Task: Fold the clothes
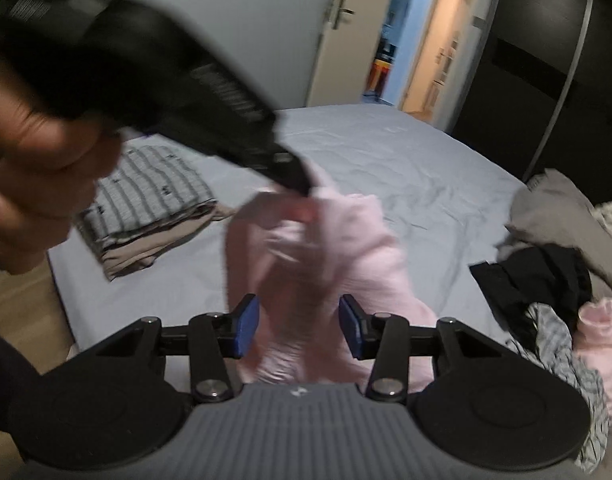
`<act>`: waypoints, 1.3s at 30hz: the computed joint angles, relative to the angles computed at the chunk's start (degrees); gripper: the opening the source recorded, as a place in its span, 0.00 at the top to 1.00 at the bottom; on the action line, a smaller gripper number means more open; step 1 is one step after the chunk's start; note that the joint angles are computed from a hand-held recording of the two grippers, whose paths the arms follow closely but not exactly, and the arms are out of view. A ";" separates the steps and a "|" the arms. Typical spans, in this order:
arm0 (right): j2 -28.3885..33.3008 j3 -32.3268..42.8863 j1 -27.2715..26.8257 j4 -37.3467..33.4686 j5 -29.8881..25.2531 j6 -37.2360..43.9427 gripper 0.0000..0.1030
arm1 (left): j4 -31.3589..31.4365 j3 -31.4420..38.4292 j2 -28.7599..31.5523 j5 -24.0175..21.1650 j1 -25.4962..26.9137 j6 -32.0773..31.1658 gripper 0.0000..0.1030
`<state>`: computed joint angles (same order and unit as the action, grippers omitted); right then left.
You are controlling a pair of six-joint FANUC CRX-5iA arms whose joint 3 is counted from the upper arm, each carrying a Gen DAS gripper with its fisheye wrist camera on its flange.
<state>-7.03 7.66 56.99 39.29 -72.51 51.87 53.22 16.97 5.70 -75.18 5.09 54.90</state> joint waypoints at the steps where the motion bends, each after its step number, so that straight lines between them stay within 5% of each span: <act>1: 0.33 -0.11 0.17 0.25 0.12 -0.17 0.54 | 0.14 0.02 0.04 -0.19 -0.01 -0.12 1.00; 13: 3.87 -5.74 -2.15 9.47 2.38 -4.59 0.54 | 2.30 0.71 1.00 -4.06 0.27 -1.69 1.00; 15: 3.76 -6.14 -2.65 9.79 2.82 -5.47 0.60 | 2.37 0.71 1.03 -4.33 0.27 -1.92 1.00; 17: 3.66 -6.48 -3.14 10.03 3.21 -6.28 0.87 | 2.36 0.69 1.03 -4.37 0.29 -2.07 1.00; 18: 3.71 -6.00 -3.36 9.50 3.03 -5.99 0.93 | 2.36 0.70 1.04 -4.29 0.28 -1.96 1.00; 26: 1.43 -4.41 -4.63 7.85 3.49 -7.85 1.00 | 0.94 0.75 1.01 -2.61 1.22 1.21 1.00; 33: -1.13 -6.77 -3.77 8.10 4.08 -8.93 0.94 | 1.24 1.35 1.66 -2.79 1.37 3.75 1.00; 36: -1.01 -7.92 -2.11 7.69 4.14 -6.36 0.58 | 1.22 1.31 1.60 -2.87 1.18 3.79 1.00; 39: -0.69 -8.76 -0.67 7.70 4.93 -3.96 0.54 | 1.25 1.25 1.57 -3.16 1.07 3.45 1.00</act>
<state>-7.72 -1.10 56.32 46.99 -67.58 47.91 54.48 18.22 7.28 -78.34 6.16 58.35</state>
